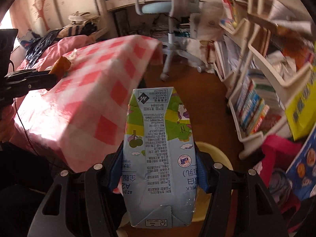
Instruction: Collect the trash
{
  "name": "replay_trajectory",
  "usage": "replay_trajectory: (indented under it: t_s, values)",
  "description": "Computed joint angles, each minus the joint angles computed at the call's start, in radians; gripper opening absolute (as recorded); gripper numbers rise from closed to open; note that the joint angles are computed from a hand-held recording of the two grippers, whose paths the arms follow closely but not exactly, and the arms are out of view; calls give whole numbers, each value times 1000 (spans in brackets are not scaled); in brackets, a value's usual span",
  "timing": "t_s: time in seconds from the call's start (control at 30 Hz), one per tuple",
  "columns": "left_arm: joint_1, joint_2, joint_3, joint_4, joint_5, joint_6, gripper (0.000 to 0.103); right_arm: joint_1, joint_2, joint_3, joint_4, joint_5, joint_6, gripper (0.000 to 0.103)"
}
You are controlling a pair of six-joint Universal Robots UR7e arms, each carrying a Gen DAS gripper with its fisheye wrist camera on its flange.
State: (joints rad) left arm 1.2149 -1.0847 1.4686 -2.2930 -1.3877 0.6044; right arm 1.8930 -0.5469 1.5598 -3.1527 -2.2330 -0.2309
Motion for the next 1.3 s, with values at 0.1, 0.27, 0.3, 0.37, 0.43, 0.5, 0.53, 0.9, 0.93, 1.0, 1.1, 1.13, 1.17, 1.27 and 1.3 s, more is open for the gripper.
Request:
replay_trajectory:
  t_s: [0.1,0.27,0.3,0.37,0.43,0.5,0.53,0.9,0.93,1.0,1.1,1.13,1.17,1.27,1.3]
  values:
    - [-36,75,22,17,4,-18,19,-53,-8,64,-48,21,43,60]
    - [-65,219,-18,75,65,-83,48,-119,-1,101,-83,-1,141,71]
    - [-73,230,-11,60,90,-92,52,-127,-5,113,-100,-15,169,73]
    - [-77,220,10,20,93,-92,56,-136,-25,147,-152,-22,220,75]
    - [-78,184,47,-62,107,-74,71,-117,-30,154,-208,-45,222,78]
    - [-77,135,94,-179,141,-53,80,-81,-17,132,-265,-63,178,86]
    - [-73,104,106,-218,155,-55,84,-55,-1,101,-290,-75,145,91]
    - [47,-99,-16,-419,344,-50,95,163,329,-570,-56,120,-41,95]
    - [62,-94,-57,-415,354,-59,95,174,386,-662,-6,128,-51,95]
    - [100,-88,-108,-441,364,-90,95,188,471,-791,63,113,-81,95]
    - [153,-64,-194,-421,384,-175,95,211,587,-985,197,47,-168,95]
    - [161,-51,-229,-400,414,-185,95,211,602,-1011,223,58,-157,95]
    - [169,-43,-252,-398,433,-172,95,212,614,-1037,258,65,-133,95]
    - [179,-34,-277,-427,457,-88,95,218,705,-1222,408,31,-125,95]
    - [187,-40,-284,-417,456,-72,95,223,742,-1289,439,6,-146,95]
